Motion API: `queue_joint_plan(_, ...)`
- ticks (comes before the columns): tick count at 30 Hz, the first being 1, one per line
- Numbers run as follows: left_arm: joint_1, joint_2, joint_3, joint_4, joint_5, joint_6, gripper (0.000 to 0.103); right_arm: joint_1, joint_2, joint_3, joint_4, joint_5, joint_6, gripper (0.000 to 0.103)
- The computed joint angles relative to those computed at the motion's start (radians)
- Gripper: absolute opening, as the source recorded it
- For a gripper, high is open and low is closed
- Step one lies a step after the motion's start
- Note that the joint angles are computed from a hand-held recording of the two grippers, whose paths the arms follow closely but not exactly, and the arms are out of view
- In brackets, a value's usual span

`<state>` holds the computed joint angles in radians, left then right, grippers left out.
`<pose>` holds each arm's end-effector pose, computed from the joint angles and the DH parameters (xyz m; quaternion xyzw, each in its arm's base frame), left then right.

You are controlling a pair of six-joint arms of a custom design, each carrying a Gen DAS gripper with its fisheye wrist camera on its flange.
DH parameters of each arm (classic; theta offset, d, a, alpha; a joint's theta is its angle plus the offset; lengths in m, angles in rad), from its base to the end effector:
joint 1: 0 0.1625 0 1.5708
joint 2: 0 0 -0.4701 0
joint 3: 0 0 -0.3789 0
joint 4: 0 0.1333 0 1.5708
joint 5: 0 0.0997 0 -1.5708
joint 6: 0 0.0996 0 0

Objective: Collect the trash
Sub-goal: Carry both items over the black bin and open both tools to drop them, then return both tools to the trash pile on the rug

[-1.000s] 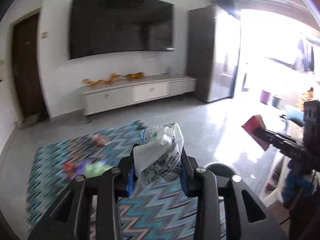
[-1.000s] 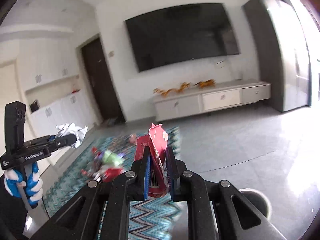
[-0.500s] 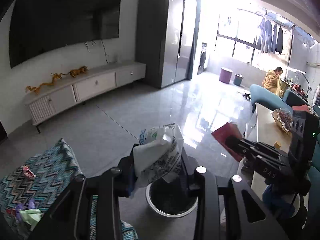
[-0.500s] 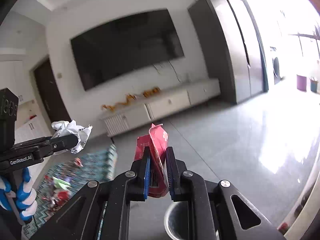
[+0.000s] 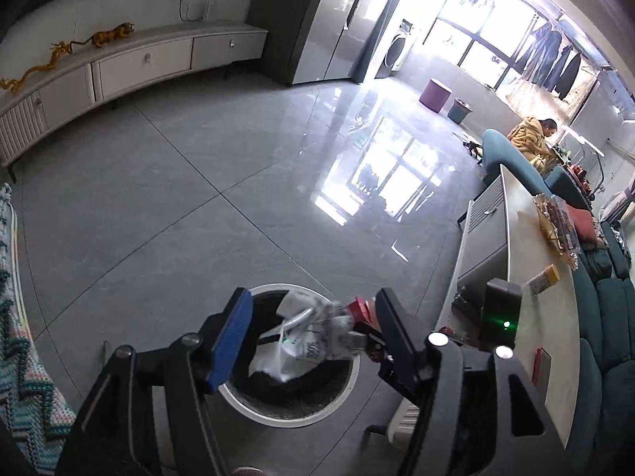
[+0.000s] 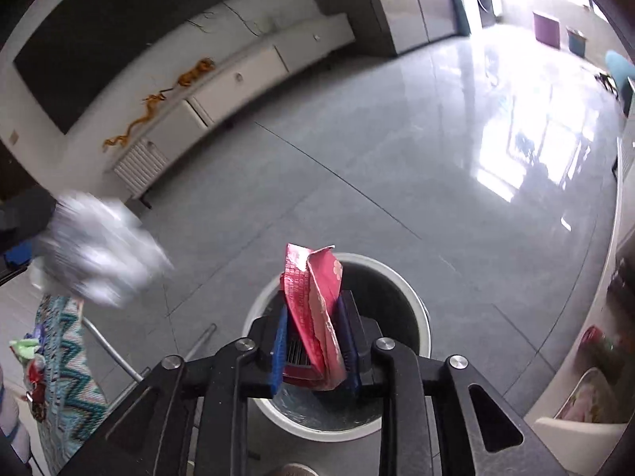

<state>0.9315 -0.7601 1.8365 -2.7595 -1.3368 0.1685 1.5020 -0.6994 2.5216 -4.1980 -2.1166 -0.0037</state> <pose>-0.2506 -0.5992 0.0678 0.3837 0.9144 -0.0814 0.1003 0.0542 -0.4006 0.1110 -0.1344 -0.8821 0.3680 0.2615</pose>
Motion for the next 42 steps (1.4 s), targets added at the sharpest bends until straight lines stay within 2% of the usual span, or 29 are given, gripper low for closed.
queue_joint_plan(4,0.013,0.003,-0.006,-0.016,-0.019,-0.017,0.068,-0.023,0.013,0.017,-0.029,-0.012,0.012,0.036)
queue_joint_plan(6,0.008,-0.018,0.018,-0.057,-0.014,-0.009,0.068,0.001,0.007,0.023,-0.026,-0.031,0.026,0.042)
queue_joint_plan(12,-0.023,-0.122,0.125,-0.202,0.027,0.064,0.068,0.098,-0.061,-0.008,0.060,-0.080,0.061,0.042)
queue_joint_plan(16,-0.054,-0.220,0.206,-0.292,0.065,0.104,0.068,0.206,-0.090,-0.033,0.084,-0.114,0.065,0.042)
queue_joint_plan(20,-0.096,-0.346,0.301,-0.410,0.156,0.153,0.068,0.355,-0.104,-0.067,0.097,-0.166,0.050,0.042)
queue_joint_plan(29,-0.162,-0.694,0.443,-0.427,0.340,0.227,0.068,0.668,-0.097,-0.224,0.206,-0.272,-0.034,0.043)
queue_joint_plan(36,-0.163,-0.946,0.503,-0.408,0.471,0.256,0.071,0.816,-0.030,-0.351,0.306,-0.271,-0.091,0.050)
queue_joint_plan(42,-0.097,-1.043,0.519,-0.440,0.525,0.261,0.071,0.870,0.031,-0.424,0.366,-0.217,-0.126,0.050)
